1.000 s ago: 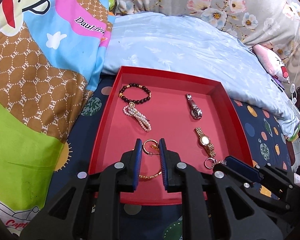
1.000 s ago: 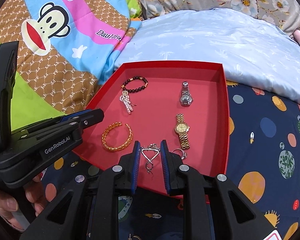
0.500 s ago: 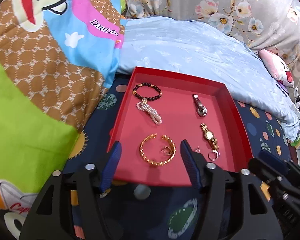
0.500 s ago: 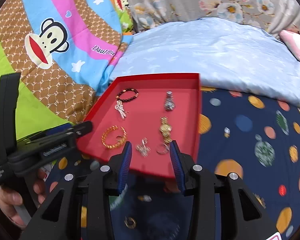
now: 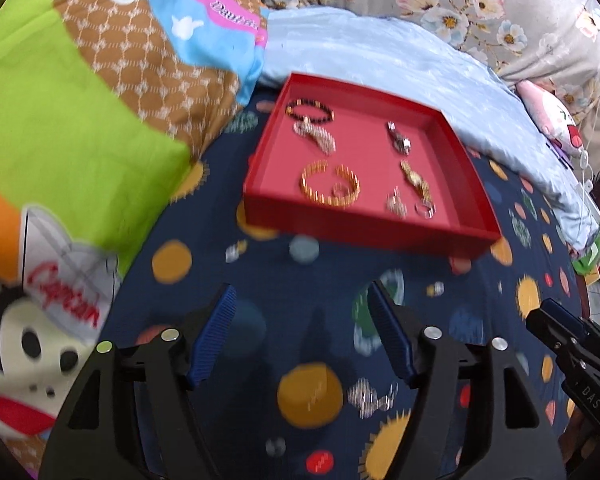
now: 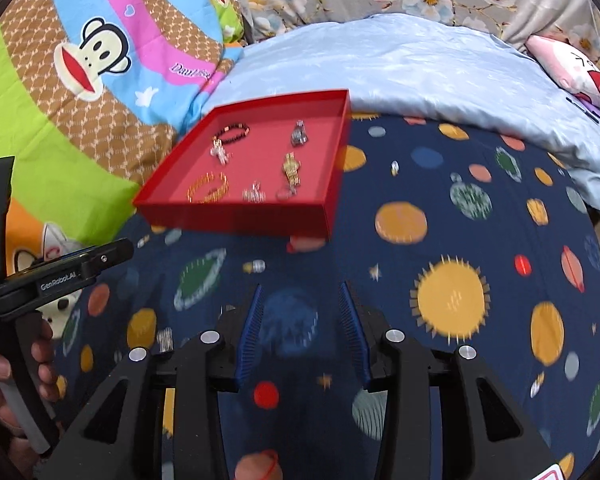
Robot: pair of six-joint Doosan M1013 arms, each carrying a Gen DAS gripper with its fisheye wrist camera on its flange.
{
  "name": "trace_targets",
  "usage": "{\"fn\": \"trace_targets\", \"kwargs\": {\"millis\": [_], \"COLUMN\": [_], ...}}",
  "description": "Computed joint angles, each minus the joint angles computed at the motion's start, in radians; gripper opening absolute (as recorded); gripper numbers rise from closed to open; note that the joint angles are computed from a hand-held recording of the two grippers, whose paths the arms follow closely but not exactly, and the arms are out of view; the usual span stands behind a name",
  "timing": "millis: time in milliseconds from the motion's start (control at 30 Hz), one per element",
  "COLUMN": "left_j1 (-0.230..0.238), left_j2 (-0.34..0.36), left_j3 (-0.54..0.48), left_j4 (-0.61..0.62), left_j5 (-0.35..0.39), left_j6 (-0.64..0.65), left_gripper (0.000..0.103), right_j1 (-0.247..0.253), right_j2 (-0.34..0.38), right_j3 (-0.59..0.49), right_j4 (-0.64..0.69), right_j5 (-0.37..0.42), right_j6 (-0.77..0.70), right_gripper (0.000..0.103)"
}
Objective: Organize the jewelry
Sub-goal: 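Move both tools back toward the last earring and chain necklace, then grasp the gold hoop earring with the right tool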
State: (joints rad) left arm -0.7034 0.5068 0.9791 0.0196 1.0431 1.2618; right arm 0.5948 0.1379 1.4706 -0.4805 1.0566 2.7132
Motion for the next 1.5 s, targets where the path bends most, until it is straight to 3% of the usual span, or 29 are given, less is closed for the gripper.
{"fn": "trace_targets", "kwargs": {"millis": [267, 567, 1067, 1500], "left_j1": [-0.022, -0.038, -0.021, -0.019], "left_j2": [-0.047, -0.063, -0.097, -0.096], "left_j3": [0.103, 0.143, 0.204, 0.202], "left_j4": [-0.027, -0.020, -0.023, -0.020], "left_j5": [0.010, 0.013, 0.036, 0.042], "left_j6": [0.020, 0.022, 0.003, -0.001], "left_gripper": [0.071, 0.071, 0.071, 0.071], "right_j1": [0.029, 0.039, 0.017, -0.005], "right_j2": [-0.022, -0.025, 0.067, 0.118], "right_j3": [0.037, 0.043, -0.035, -0.081], "right_j4": [0.014, 0.027, 0.127, 0.163], "right_j5": [0.014, 0.017, -0.038, -0.020], "right_j6": [0.049, 0.049, -0.146, -0.238], "right_gripper": [0.039, 0.039, 0.039, 0.039]}}
